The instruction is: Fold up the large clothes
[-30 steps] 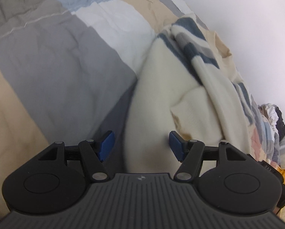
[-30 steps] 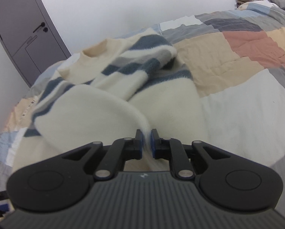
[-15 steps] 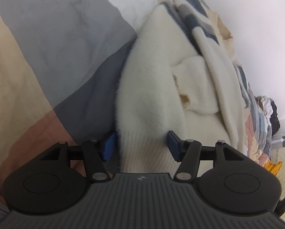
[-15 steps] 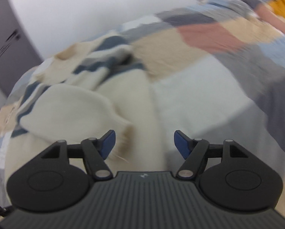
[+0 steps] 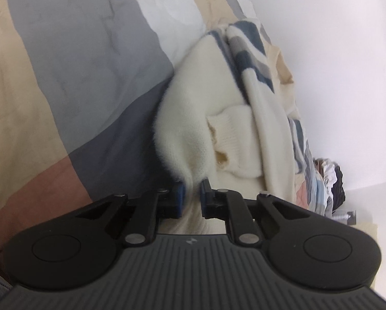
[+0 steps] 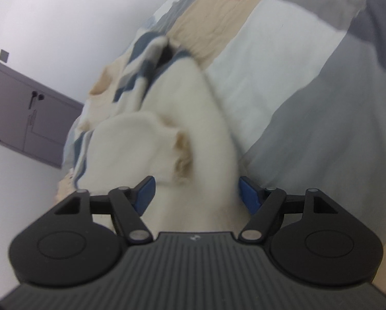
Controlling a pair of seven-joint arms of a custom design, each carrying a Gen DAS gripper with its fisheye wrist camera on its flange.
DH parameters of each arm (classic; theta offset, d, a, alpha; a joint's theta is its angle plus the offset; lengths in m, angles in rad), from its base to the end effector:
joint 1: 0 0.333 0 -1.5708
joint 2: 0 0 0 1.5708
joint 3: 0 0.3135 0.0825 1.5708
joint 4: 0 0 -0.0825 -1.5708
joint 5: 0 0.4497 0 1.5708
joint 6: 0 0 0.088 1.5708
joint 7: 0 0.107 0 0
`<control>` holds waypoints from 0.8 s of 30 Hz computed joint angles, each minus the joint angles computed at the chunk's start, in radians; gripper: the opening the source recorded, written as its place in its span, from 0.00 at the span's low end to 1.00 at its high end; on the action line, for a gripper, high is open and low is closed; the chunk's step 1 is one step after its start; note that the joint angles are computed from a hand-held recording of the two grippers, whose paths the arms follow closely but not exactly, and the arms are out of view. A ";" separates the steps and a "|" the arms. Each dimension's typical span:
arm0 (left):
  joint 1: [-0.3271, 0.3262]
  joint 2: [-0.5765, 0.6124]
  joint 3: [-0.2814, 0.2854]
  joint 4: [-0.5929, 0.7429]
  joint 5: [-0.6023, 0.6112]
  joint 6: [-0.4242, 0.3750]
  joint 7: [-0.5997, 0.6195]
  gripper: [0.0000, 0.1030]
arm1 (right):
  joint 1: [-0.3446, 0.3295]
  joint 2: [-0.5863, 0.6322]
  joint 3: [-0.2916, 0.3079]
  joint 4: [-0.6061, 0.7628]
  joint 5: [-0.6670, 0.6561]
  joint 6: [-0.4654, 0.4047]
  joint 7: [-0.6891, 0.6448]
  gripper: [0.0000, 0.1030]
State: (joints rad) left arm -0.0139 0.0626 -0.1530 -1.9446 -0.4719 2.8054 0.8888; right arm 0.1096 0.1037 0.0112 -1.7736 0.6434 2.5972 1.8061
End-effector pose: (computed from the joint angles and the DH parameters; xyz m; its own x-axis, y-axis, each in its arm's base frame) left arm 0.6745 -0.0897 0.5093 0.4847 -0.5015 0.7167 -0.5301 -0.8201 -0.2154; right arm 0.7000 0.0727 0.5530 -0.2576 -0.6937 -0.6727 -0.7167 0.6041 -0.3484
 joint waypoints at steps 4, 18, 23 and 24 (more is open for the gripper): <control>0.009 0.030 0.001 0.030 -0.019 -0.043 -0.030 0.17 | 0.023 -0.015 -0.007 -0.040 -0.099 0.060 0.146 0.70; 0.034 0.150 -0.020 0.139 0.138 -0.023 -0.152 0.62 | 0.004 0.030 0.032 -0.002 0.205 0.045 -0.074 0.64; 0.094 0.181 -0.080 0.166 -0.013 -0.004 -0.048 0.52 | 0.011 0.062 0.025 0.023 0.121 0.047 -0.020 0.34; 0.100 0.183 -0.085 0.169 -0.030 -0.006 -0.031 0.44 | 0.005 0.065 0.031 0.027 0.147 0.047 -0.048 0.27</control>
State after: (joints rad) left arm 0.0858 0.2457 -0.2377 -1.7753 -0.5020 2.7996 0.8573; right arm 0.1142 0.1691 0.0426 -1.7469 0.7901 2.6440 1.7582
